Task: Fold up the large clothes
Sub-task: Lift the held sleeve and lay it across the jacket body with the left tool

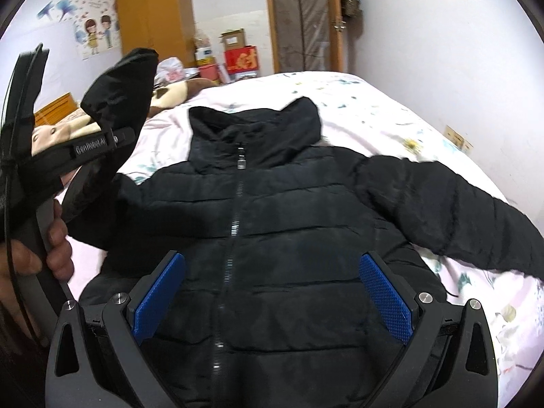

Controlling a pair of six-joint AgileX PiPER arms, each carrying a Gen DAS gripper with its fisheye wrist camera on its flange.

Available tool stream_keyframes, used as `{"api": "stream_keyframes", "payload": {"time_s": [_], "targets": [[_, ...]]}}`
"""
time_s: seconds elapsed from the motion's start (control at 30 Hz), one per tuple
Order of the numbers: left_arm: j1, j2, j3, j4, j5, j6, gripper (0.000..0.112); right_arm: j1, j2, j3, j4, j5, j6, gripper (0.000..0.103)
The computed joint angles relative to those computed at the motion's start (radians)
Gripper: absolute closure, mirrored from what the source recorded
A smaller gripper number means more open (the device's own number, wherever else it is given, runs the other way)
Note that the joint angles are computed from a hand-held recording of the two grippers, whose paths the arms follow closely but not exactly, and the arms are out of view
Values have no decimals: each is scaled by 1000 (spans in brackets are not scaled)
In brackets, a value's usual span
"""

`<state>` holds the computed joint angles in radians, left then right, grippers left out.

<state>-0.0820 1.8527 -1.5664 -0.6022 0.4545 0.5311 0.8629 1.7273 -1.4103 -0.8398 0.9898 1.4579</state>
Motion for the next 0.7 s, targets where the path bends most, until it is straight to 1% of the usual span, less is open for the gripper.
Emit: {"api": "stream_keyframes", "payload": {"time_s": [0.1, 0.3, 0.53, 0.7], "targets": [[-48, 44, -22, 46, 2, -49, 100, -25, -31, 55, -1, -21, 26, 1], [-123, 114, -45, 89, -19, -88, 100, -67, -74, 151, -5, -62, 75, 1], [-213, 171, -49, 146, -48, -139, 100, -117, -123, 250, 0, -80, 105, 1], [-234, 211, -72, 139, -22, -141, 99, -147, -143, 293, 6, -95, 111, 1]]}}
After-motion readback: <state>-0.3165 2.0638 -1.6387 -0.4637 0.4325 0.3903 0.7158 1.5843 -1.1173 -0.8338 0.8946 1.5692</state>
